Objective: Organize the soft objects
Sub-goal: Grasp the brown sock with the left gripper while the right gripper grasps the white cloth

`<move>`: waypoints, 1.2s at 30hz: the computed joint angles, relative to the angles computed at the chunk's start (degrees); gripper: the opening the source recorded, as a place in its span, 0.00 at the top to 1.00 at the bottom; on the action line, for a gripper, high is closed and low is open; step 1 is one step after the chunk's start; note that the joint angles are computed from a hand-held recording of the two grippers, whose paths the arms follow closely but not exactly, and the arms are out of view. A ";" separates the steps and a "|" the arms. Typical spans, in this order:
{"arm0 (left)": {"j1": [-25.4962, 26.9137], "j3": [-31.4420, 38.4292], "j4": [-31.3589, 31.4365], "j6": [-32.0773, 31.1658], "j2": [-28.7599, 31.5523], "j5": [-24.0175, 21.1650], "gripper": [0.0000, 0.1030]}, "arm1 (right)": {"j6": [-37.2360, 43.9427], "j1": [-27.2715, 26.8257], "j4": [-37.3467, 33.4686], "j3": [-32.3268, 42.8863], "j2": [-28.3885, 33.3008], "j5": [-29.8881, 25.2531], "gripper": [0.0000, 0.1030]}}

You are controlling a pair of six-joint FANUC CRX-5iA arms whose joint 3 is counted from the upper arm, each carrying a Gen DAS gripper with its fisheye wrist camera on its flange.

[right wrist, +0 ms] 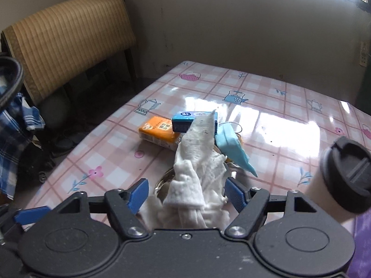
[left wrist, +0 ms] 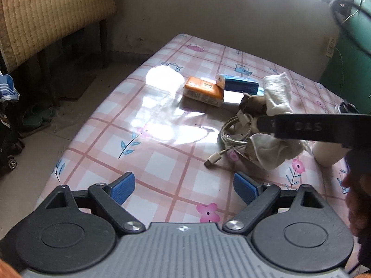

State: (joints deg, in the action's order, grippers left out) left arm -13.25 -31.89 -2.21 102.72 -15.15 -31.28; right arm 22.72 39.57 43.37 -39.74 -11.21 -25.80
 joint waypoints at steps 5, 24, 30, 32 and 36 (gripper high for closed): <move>-0.10 -0.11 0.40 -0.08 0.62 0.29 0.08 | 3.97 -0.83 -5.01 1.05 1.07 0.46 0.63; -6.12 6.08 -2.42 1.67 7.99 6.96 0.08 | -5.08 4.02 0.11 -11.13 -20.98 -11.58 0.71; -8.32 14.47 -7.62 8.81 15.16 6.70 0.08 | -6.37 3.48 0.49 -12.80 -23.02 -10.79 0.71; -9.48 17.33 -10.29 11.04 17.55 5.65 0.08 | -6.40 3.25 0.38 -13.16 -23.25 -10.40 0.71; -10.58 21.18 -10.76 10.15 21.92 3.68 0.10 | -5.43 2.50 -0.86 -13.34 -23.18 -9.31 0.71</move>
State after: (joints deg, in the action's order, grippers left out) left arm -23.83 -10.71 -12.97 112.87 6.77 -27.60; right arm 17.29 42.07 42.51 -53.08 -34.39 -35.11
